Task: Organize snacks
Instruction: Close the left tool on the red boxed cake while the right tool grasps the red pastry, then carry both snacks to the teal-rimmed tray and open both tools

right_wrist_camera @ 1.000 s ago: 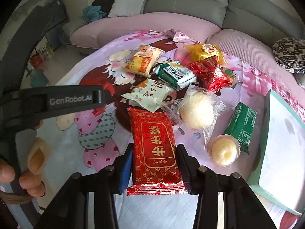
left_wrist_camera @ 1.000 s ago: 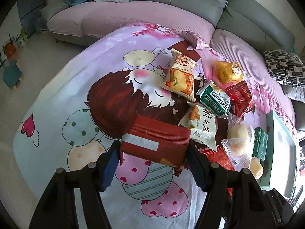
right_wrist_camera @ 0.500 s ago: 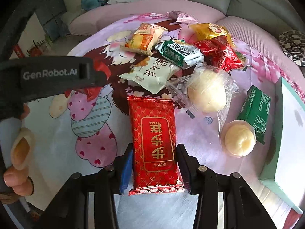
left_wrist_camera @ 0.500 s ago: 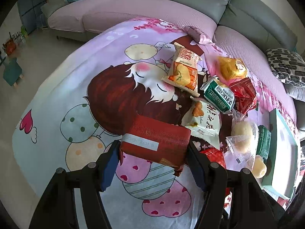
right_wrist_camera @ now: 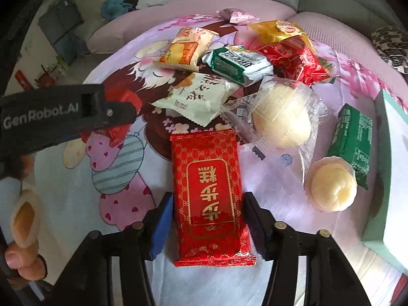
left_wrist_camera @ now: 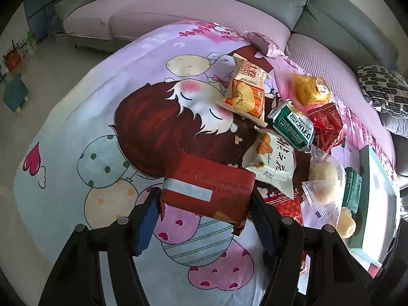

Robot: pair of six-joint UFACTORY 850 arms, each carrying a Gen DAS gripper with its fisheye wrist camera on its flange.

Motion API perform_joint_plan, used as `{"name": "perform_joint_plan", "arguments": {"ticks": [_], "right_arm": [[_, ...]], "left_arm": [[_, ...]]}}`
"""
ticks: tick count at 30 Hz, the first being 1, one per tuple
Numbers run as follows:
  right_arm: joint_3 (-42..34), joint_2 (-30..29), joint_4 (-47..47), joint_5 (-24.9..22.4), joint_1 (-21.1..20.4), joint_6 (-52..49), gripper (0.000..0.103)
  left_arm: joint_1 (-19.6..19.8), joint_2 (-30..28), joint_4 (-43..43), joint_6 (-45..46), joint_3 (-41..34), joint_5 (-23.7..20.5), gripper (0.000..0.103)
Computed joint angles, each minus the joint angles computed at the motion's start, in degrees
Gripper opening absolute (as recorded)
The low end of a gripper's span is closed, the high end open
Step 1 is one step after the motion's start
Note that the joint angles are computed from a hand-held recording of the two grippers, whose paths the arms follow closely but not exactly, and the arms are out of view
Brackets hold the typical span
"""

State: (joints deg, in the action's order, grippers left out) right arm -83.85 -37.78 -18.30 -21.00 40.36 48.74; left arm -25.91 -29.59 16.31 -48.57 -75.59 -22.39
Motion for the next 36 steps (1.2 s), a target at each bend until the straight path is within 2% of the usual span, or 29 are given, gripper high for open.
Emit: {"name": "perform_joint_plan", "arguments": {"ticks": [4, 9, 14, 21, 24, 26, 30, 36], "right_arm": [[0.3, 0.7, -1.4, 0.6, 0.3, 0.6, 0.047], [1.2, 2.9, -11.5, 2.3, 1.4, 9.1, 0.047], [2.4, 4.5, -15.3, 2.7, 1.6, 13.0, 0.047], [5.2, 7.7, -26.9, 4.0, 2.5, 24.4, 0.047], [5.9, 8.3, -27.7, 4.0, 1.9, 26.3, 0.047], [6.6, 8.9, -27.9, 3.8, 1.4, 27.5, 0.047], [9.9, 11.9, -34.6, 4.3, 0.1, 36.4, 0.047], [14.9, 16.6, -44.4, 2.2, -2.4, 49.3, 0.047]], "left_arm": [[0.1, 0.1, 0.0, -0.4, 0.1, 0.1, 0.069], [0.1, 1.0, 2.5, -3.6, 0.8, 0.5, 0.069], [0.0, 2.9, 7.0, -8.2, 2.3, 1.8, 0.069], [-0.6, 4.7, 12.1, -13.1, 3.3, 2.8, 0.069], [-1.0, 4.7, 12.9, -13.5, 3.0, 2.5, 0.069], [-1.4, 4.6, 13.1, -13.4, 2.6, 2.2, 0.069], [-2.5, 3.7, 13.0, -11.6, 0.4, 1.5, 0.069], [-4.5, 1.8, 6.9, -3.2, -4.0, 1.0, 0.069]]}}
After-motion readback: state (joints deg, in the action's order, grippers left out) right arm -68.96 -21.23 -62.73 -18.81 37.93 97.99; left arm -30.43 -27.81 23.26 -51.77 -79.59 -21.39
